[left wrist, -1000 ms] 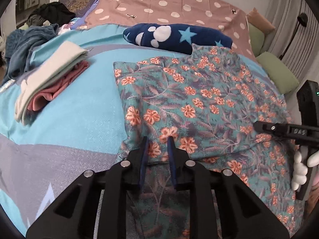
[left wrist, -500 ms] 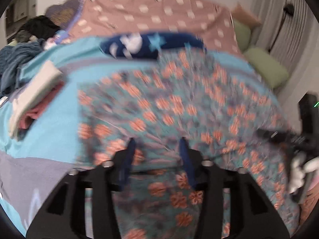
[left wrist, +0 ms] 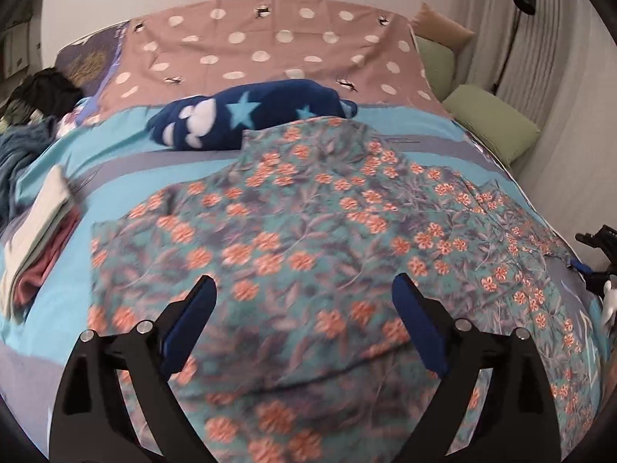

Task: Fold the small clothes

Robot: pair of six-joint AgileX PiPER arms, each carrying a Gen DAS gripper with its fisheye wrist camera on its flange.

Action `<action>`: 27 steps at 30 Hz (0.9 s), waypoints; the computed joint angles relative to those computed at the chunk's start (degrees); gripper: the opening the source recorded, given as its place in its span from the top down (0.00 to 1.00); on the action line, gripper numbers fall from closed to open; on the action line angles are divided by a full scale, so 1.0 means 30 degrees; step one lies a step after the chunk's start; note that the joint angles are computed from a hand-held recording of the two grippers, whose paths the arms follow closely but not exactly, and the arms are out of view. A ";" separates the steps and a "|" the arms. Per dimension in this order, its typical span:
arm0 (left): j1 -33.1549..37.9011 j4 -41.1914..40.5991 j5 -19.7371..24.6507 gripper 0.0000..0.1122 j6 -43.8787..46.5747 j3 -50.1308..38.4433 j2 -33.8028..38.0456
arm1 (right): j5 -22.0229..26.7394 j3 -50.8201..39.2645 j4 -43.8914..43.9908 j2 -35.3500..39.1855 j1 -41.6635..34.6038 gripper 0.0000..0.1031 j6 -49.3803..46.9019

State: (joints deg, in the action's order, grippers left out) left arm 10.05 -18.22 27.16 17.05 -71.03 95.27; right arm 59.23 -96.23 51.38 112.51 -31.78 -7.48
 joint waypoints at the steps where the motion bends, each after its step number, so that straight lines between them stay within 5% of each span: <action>1: -0.0219 0.0672 0.0141 0.17 -0.0757 -0.0430 0.0502 | 0.0371 -0.0672 -0.0059 0.0673 -0.0893 0.45 0.0941; 5: -0.0688 0.3603 0.1642 0.13 -0.4108 -0.2005 0.2714 | -0.0069 -0.0918 0.0255 0.2085 -0.2628 0.46 0.2245; 12: -0.1293 0.5313 0.1332 0.10 -0.5220 -0.1761 0.2637 | -0.1126 -0.3614 0.0846 0.4274 -0.2199 0.39 0.2581; 15: -0.1389 0.5607 0.1196 0.10 -0.5470 -0.1657 0.2626 | -0.2165 -0.5621 -0.0674 0.5388 -0.1515 0.58 0.4922; 17: -0.1393 0.5679 0.1251 0.10 -0.5498 -0.1741 0.2679 | -0.2529 -0.5905 -0.1162 0.5676 -0.1209 0.92 0.5893; 22: -0.1281 0.5189 0.1318 0.10 -0.5082 -0.1947 0.2869 | -0.2764 -0.5718 0.1548 0.5029 -0.0025 0.93 0.3912; 27: -0.1145 0.4617 0.1160 0.10 -0.4609 -0.1795 0.2780 | -0.1214 -0.8162 0.3592 0.4083 0.4064 0.93 0.0558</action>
